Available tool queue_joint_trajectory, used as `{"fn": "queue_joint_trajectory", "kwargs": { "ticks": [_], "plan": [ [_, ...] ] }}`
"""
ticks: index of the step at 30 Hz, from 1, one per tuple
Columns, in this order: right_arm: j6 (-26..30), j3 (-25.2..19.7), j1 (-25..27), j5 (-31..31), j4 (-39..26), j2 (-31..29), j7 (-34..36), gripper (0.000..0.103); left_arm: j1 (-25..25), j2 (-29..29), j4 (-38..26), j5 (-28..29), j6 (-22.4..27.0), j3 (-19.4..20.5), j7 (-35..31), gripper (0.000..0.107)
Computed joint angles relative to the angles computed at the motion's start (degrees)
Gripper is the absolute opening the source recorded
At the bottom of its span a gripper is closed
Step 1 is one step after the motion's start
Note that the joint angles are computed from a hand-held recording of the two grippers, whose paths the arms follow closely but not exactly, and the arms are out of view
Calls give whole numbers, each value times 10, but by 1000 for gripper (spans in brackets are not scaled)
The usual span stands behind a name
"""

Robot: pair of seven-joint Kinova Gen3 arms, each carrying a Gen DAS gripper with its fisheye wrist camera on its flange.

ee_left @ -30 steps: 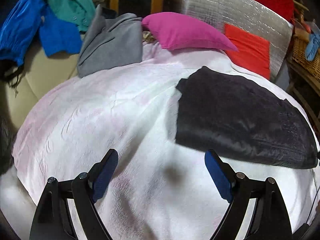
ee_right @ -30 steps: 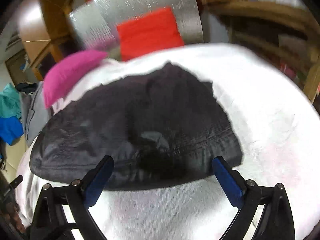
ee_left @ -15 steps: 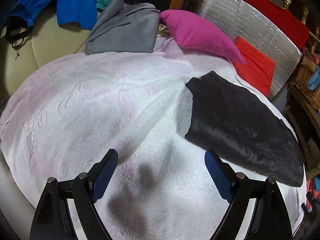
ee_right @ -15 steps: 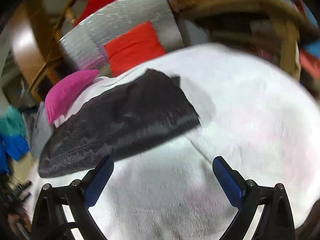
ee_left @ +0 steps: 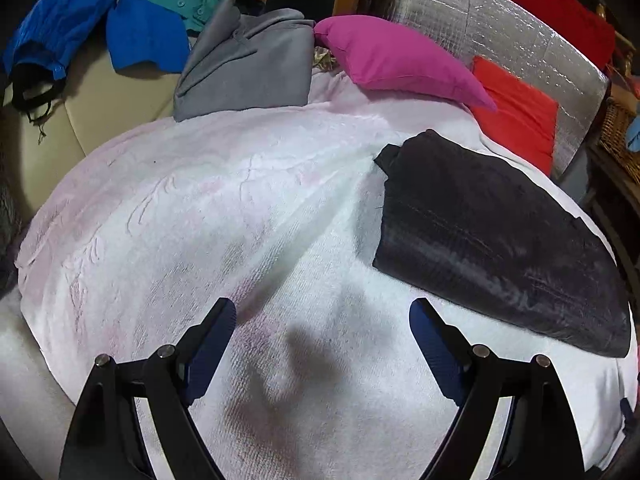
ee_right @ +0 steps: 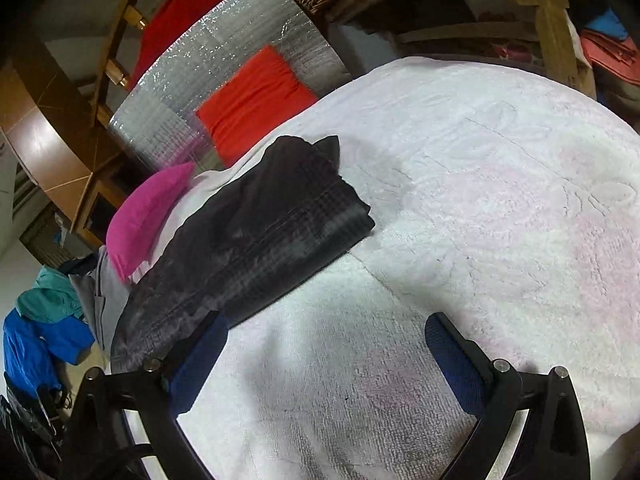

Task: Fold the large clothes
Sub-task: 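Withdraw both tools from the folded black jacket, then grasp the edge of the folded black jacket with both tools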

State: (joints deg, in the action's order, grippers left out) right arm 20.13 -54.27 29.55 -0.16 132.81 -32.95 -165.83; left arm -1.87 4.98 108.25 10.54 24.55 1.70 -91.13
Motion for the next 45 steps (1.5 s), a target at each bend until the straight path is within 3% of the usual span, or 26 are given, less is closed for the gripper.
{"fn": "queue_joint_trajectory", "kwargs": {
  "ticks": [5, 16, 32, 35, 38, 41, 45],
  "plan": [
    [19, -3, -2, 1, -9, 2, 0, 100, 45, 2, -4, 34, 6, -53, -37, 89],
    [33, -24, 20, -2, -22, 15, 11, 100, 31, 1, -1, 96, 10, -54, -95, 89],
    [7, -14, 3, 16, -7, 22, -18, 100, 44, 4, -7, 62, 15, -58, -70, 89],
    [-6, 21, -30, 8, 2, 35, -8, 100, 13, 12, -28, 111, 58, -45, -124, 89],
    [-2, 92, -88, 18, 0, 41, 25, 100, -16, 29, -74, 176, 120, -44, -182, 89],
    [-5, 172, -106, 25, -16, 46, 95, 100, -21, 62, -136, 195, 155, -42, -203, 89],
    [-22, 276, -150, 25, -55, 135, 188, 100, -93, 139, -243, 198, 214, 52, -199, 89]
  ]
}}
